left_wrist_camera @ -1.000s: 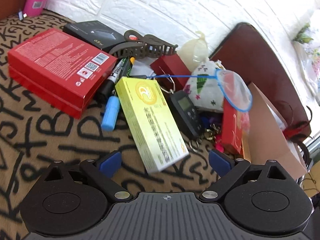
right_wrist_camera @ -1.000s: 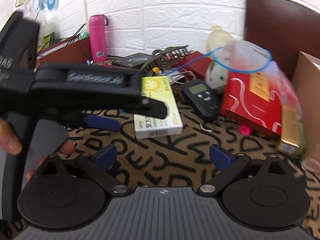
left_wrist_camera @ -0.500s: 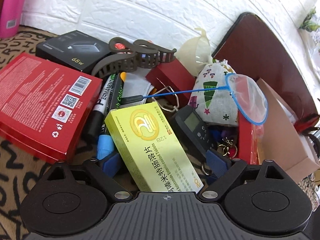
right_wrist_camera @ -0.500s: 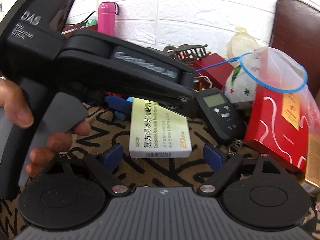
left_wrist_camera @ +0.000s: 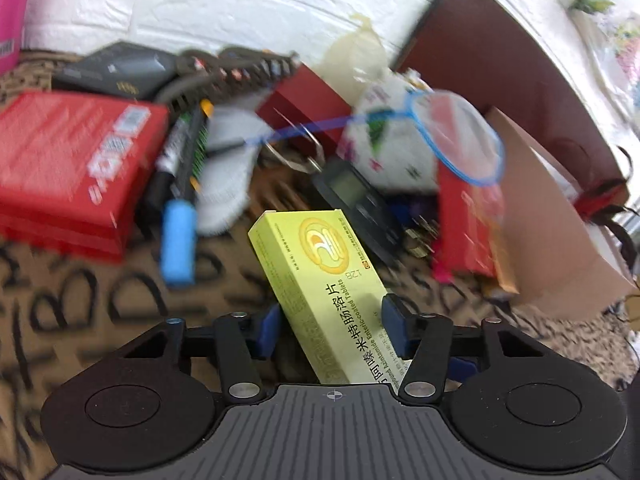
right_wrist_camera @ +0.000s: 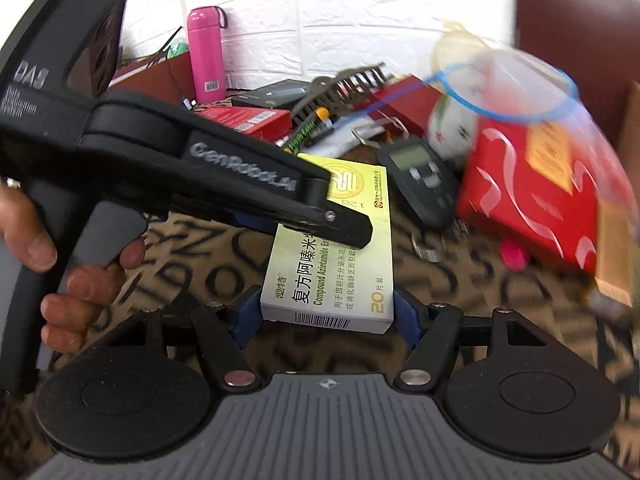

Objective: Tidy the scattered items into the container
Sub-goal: 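Grasp the yellow medicine box with the right gripper and lift it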

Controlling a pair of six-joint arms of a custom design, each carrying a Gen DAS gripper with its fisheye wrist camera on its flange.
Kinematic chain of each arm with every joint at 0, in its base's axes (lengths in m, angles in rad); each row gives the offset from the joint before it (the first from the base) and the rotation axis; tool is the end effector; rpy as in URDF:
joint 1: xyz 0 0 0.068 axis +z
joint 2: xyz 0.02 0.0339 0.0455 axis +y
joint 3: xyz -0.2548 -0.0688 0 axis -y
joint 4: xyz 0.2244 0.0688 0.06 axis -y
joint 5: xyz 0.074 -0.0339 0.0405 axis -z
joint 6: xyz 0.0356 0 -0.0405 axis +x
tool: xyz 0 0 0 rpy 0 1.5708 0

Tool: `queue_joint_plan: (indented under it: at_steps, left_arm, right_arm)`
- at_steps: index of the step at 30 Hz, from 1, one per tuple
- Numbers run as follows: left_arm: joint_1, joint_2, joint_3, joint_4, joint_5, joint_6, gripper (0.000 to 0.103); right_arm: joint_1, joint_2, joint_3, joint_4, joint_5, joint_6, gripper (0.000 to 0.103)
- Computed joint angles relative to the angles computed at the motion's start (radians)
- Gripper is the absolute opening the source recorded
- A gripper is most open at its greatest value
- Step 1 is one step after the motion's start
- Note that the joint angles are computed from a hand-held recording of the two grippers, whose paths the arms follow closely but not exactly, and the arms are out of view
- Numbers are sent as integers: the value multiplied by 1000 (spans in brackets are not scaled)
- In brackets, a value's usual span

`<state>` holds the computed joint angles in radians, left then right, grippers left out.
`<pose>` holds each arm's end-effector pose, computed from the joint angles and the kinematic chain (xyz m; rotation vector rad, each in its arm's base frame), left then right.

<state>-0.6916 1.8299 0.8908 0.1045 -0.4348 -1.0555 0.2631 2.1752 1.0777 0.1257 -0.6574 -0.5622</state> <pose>0.2696 -0.2038 0.1354 -0.6159 2.2523 -0.3579 0.3594 0.1193 0.0664 -1.1813 2.0749 0.6916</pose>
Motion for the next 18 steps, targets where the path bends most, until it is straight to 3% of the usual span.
queue_joint_plan:
  at_steps: [6, 13, 14, 15, 18]
  left_arm:
    - [-155, 59, 32, 52, -11, -96, 43]
    - [-277, 169, 162, 48, -1, -127, 44]
    - [-288, 179, 177, 46, 7, -121, 45]
    - [-295, 189, 193, 44, 13, -114, 56]
    - [-301, 218, 243, 18, 2, -120, 68]
  right_arm:
    - [-189, -68, -72, -173, -99, -135, 72]
    - [-363, -157, -198, -205, -117, -308, 72]
    - [-387, -159, -201, -216, -125, -327, 72]
    - [-413, -160, -205, -229, -133, -350, 72]
    - [-448, -157, -210, -237, -152, -377, 73]
